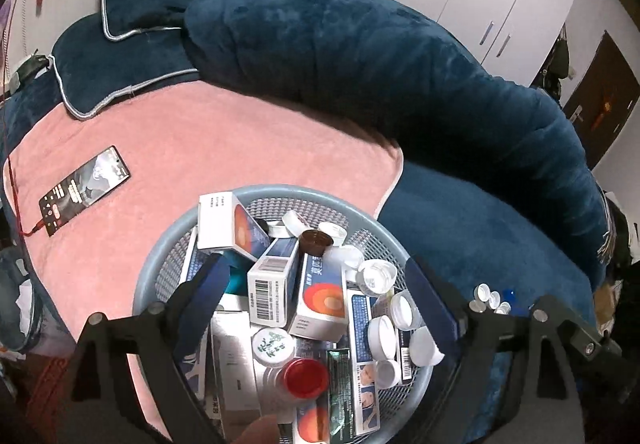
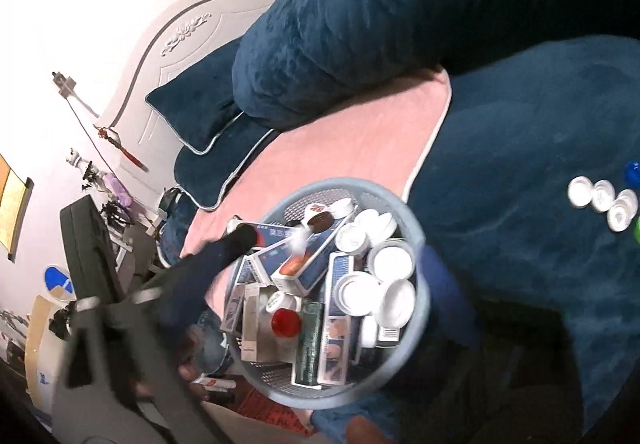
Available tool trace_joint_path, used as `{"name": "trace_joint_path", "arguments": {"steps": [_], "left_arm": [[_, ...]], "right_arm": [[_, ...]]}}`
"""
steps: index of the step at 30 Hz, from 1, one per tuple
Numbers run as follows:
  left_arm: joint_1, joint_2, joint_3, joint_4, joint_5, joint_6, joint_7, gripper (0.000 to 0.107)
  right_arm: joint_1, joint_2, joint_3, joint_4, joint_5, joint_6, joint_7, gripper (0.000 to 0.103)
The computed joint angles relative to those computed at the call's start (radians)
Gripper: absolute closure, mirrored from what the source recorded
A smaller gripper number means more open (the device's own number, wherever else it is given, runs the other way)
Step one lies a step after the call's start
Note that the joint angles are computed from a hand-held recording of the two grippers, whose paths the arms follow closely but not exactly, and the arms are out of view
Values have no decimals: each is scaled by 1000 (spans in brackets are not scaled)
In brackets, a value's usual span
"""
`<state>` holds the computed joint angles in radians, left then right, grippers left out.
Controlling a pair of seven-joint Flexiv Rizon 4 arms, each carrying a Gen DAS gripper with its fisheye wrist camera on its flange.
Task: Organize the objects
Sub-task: 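Carry both white caps over the basket and open both tools, then move both open tools back over the scattered caps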
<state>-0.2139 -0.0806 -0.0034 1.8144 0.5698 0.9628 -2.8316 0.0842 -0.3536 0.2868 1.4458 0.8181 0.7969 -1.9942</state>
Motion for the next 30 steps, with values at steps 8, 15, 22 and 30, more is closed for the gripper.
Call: {"name": "trace_joint_path", "arguments": {"steps": [8,15,22,30], "left_arm": [[-9,-17,-9,-13,-48,-24,44,16],[-42,-59,-22,-78,-53,-70,94,16],[-92,-142,-29,-184,-88,-104,213,16],[-164,-302,-33,-350,-189,-109,410,16]], "right_arm": [[28,49,-25,68,-133,90,-35,0],[17,83,-60,151,-241,129,-47,0],[-45,62,-119,142,-326,53,19,0],[-137,13,-165,119,-360,64,84,0]]}}
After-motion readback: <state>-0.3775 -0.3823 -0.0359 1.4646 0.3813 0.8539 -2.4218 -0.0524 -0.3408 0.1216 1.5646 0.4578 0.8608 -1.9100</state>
